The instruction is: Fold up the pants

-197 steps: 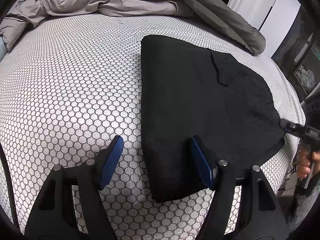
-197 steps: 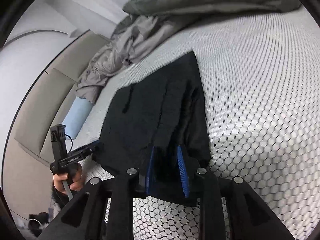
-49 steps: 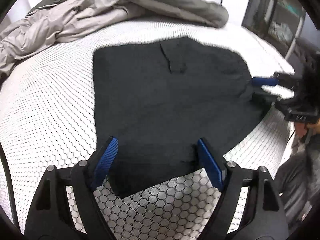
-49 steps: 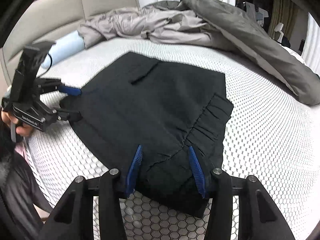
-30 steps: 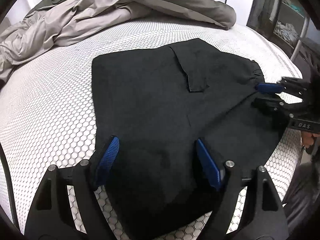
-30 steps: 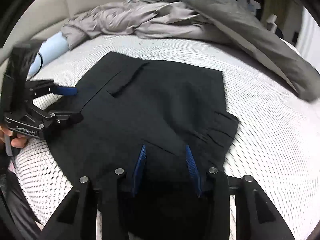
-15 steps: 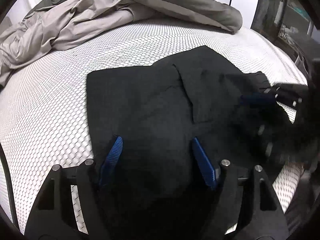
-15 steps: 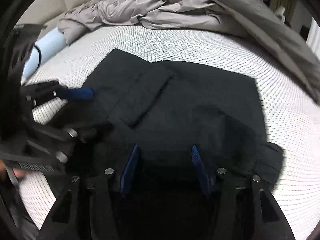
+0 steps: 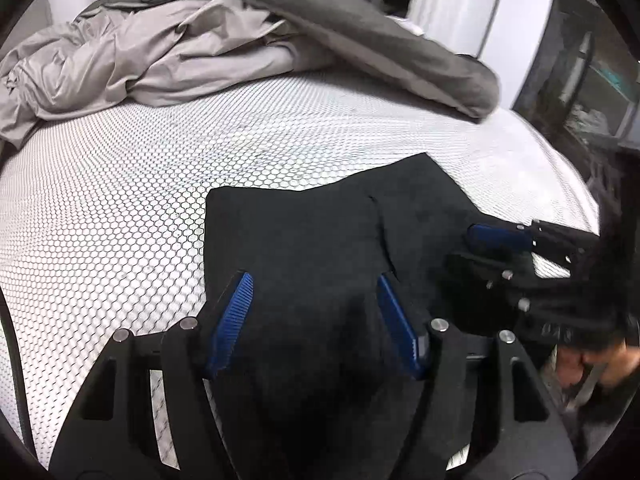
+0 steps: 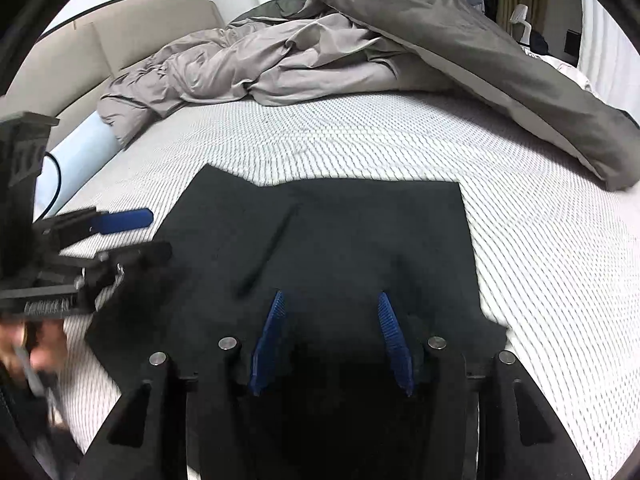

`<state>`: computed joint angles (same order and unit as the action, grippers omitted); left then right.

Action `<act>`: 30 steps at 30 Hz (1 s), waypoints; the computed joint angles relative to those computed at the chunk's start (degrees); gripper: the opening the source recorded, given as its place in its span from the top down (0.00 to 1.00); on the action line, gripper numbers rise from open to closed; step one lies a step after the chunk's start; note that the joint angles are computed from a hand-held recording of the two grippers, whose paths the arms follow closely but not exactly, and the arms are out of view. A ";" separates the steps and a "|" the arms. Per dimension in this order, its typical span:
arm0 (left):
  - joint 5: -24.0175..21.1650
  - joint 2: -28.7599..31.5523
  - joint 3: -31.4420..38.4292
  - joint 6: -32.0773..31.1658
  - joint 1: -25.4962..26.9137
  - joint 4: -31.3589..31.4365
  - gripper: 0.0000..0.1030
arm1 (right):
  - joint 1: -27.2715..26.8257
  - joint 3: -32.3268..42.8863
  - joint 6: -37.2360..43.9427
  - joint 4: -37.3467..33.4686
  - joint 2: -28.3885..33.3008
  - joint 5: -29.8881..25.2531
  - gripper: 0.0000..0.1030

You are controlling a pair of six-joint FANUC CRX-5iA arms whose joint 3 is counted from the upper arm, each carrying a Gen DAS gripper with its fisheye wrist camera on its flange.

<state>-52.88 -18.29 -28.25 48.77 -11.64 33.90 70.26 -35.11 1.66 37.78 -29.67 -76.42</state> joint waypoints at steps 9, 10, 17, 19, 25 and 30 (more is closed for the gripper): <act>1.23 4.31 -0.56 -0.52 -0.29 -0.39 0.39 | -2.24 3.81 4.20 -2.72 10.15 -8.17 0.50; 0.65 4.19 -0.79 -0.71 0.30 0.12 0.39 | -0.97 3.20 4.26 -2.33 9.69 -10.81 0.51; -1.11 -7.56 -6.65 -7.62 2.44 6.80 0.47 | 9.93 -1.04 -3.31 2.10 1.04 -10.99 0.48; -3.16 -9.05 -7.55 -10.80 1.35 6.68 0.45 | 12.63 -1.71 -4.91 2.81 -1.52 -7.98 0.39; -0.04 -7.13 -6.91 -5.64 -4.32 -4.94 0.45 | 5.01 -1.36 3.61 -3.44 3.15 1.36 0.37; -3.49 -9.59 -7.40 -6.20 -0.96 -5.97 0.41 | 13.09 -0.86 2.62 -1.57 4.13 -15.05 0.37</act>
<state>-56.37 -27.87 -35.65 42.57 -12.61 27.92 83.35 -35.97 4.28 36.21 -25.53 -91.47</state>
